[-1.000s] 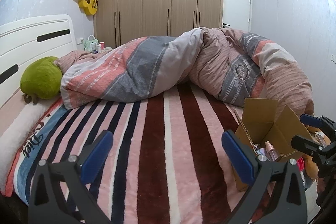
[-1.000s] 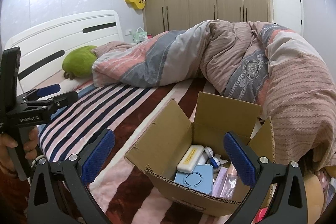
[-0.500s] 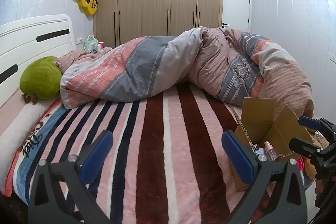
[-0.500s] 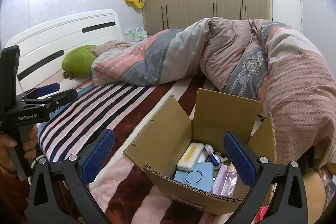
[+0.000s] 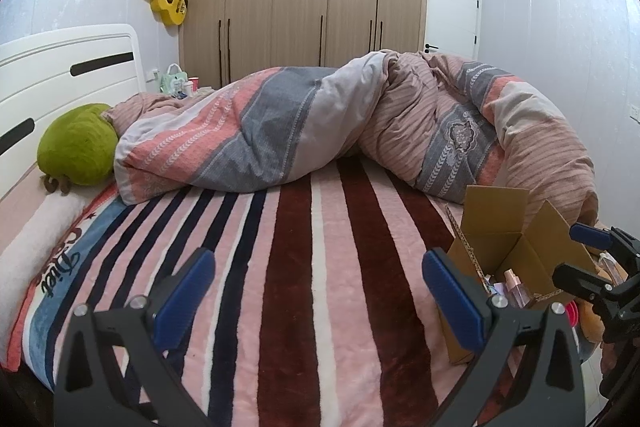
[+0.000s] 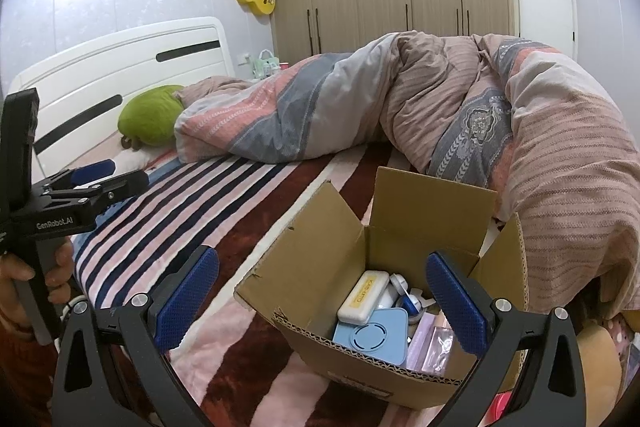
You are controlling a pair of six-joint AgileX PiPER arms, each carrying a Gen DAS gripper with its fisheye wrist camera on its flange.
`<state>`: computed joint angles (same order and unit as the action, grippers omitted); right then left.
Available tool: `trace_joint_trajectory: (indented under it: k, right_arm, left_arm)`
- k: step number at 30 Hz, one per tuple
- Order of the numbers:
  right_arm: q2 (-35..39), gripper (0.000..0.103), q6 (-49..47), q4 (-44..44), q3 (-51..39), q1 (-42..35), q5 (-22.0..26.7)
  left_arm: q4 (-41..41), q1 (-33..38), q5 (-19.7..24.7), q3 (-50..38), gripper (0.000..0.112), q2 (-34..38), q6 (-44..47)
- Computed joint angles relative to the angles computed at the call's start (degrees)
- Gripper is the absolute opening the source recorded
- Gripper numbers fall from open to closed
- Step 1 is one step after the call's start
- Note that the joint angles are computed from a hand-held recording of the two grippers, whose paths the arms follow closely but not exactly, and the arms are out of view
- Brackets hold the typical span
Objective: Organize rigid objects
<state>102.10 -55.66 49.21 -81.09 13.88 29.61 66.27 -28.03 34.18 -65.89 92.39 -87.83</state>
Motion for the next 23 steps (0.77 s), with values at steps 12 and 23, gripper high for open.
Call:
trace_joint_trajectory:
  k: [12, 23]
  right_arm:
    - [0.4, 0.103, 0.1, -0.3, -0.7, -0.5, 0.8]
    - [0.2, 0.103, -0.1, -0.3, -0.5, -0.5, 0.6]
  left_arm:
    - [0.8, -0.1, 0.2, 0.6, 0.102, -0.3, -1.1]
    - [0.9, -0.3, 0.6, 0.7, 0.102, -0.6, -1.5]
